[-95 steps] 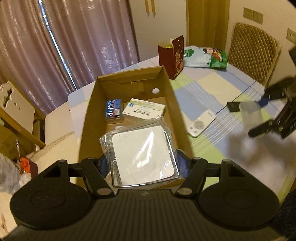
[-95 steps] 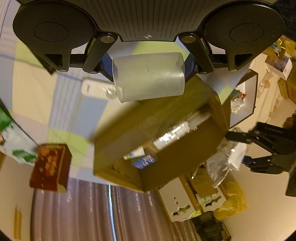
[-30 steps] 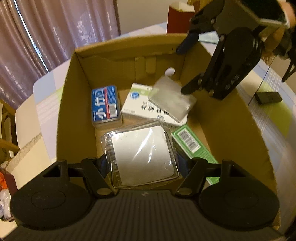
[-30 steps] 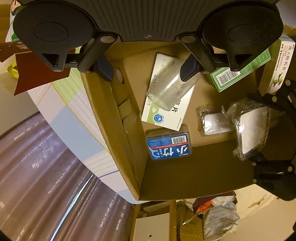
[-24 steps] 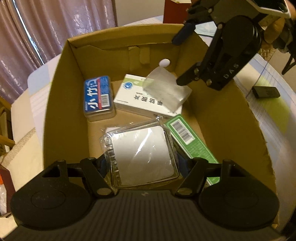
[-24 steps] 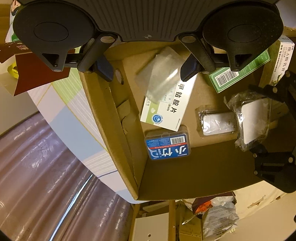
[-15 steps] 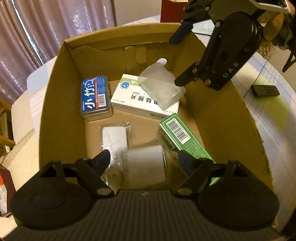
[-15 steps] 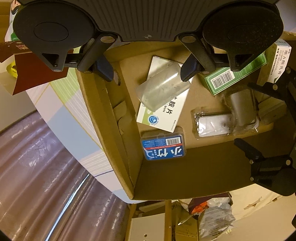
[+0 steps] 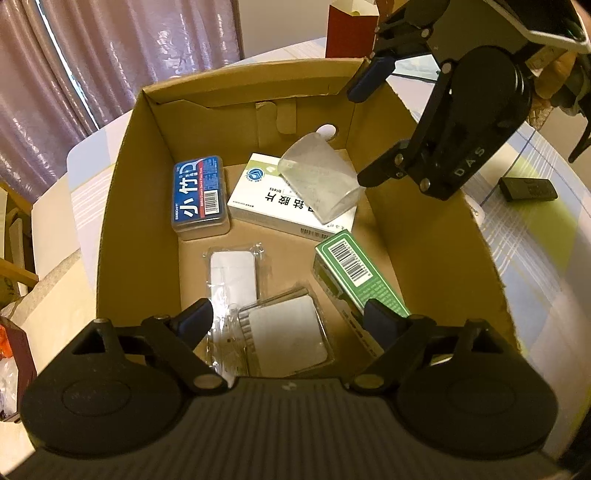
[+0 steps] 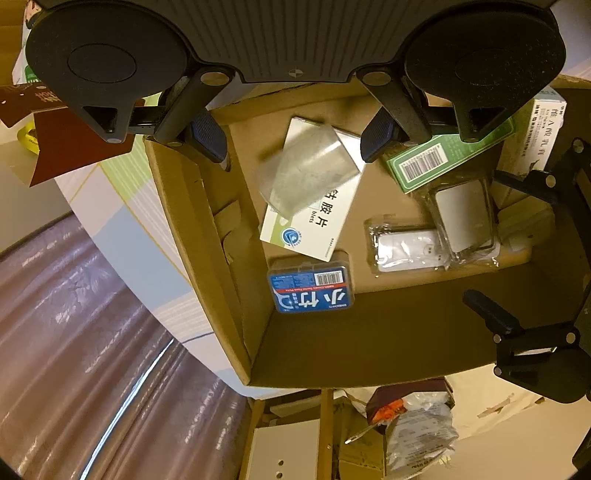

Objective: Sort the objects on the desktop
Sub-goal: 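Withdraw both tools from the cardboard box back toward the remotes on the table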

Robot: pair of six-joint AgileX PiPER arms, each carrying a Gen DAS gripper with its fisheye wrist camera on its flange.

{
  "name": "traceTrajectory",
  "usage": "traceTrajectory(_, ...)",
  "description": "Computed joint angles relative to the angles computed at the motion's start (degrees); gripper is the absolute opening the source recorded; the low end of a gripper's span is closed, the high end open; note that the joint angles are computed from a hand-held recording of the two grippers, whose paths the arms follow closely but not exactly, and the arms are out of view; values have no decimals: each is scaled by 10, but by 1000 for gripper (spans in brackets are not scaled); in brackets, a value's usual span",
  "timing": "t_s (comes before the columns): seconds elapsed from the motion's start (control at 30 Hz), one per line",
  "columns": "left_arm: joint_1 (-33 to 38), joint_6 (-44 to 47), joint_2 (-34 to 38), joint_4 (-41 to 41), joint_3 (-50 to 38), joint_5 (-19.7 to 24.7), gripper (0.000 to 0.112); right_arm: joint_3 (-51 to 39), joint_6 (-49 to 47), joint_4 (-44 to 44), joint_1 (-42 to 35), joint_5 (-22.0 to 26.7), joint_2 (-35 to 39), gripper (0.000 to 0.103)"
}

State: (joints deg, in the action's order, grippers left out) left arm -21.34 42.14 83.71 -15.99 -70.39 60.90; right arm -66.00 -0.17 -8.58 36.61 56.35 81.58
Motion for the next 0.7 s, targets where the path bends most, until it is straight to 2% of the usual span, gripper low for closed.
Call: traceTrajectory(0.7, 4, -54, -95, 44, 3, 40, 90, -16, 96, -51, 103, 49, -62, 83)
